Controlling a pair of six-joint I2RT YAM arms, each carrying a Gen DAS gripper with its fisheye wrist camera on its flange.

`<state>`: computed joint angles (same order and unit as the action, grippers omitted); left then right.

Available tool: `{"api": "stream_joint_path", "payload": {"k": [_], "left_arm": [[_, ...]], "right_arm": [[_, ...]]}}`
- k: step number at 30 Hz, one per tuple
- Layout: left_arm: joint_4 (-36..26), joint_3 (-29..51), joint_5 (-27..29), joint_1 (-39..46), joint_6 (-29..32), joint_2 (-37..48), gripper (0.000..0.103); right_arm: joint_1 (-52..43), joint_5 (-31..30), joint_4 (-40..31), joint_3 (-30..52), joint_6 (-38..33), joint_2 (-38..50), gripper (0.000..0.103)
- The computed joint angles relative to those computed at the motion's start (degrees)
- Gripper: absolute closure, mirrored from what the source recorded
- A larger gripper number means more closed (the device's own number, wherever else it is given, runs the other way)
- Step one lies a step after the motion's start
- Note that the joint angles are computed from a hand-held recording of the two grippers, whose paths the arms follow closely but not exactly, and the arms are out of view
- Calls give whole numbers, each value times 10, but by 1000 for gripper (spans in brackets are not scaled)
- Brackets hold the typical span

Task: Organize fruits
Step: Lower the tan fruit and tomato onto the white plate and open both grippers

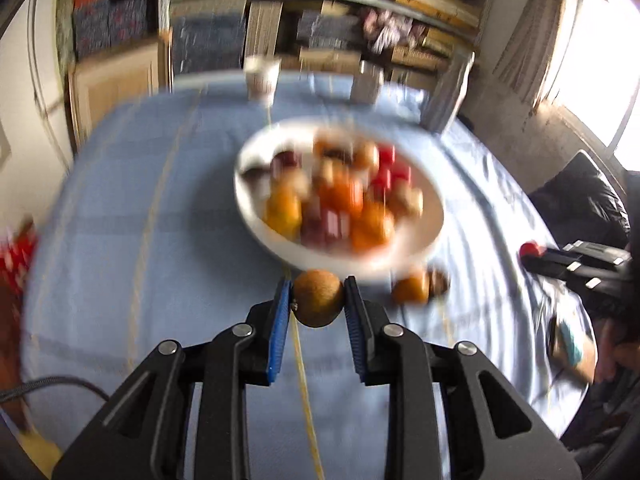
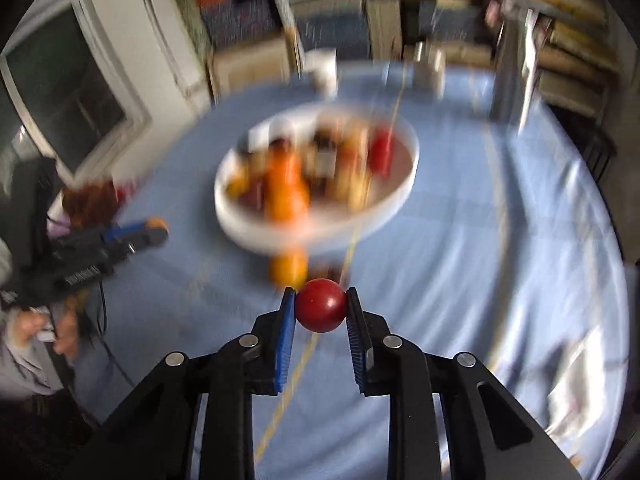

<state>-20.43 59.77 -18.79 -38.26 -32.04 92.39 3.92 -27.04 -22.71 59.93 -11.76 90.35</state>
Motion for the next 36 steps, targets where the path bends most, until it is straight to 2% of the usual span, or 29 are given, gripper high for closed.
{"api": "stream_joint_path", "payload": {"k": [6,14,23,31,32,35,36], "left_arm": [[-27,168,3,62,88,72,77],[-36,307,57,103,107,243,77],[-44,413,113,131,113,381,77],[-49,458,128,142,107,428,76],[-41,453,132,143,104,427,75],[-34,449,138,142,105,423,60],[-40,452,129,141,104,424,61]], "right_arm": [[1,-25,3,123,29,29,78],[38,9,9,225,34,191,78],[62,32,-19,345,51,345,78],[87,34,-57,463,55,435,78],[90,32,-64,473,54,442,78],[100,32,-77,497,51,462,73],[100,30,-86,510,52,471,73]]}}
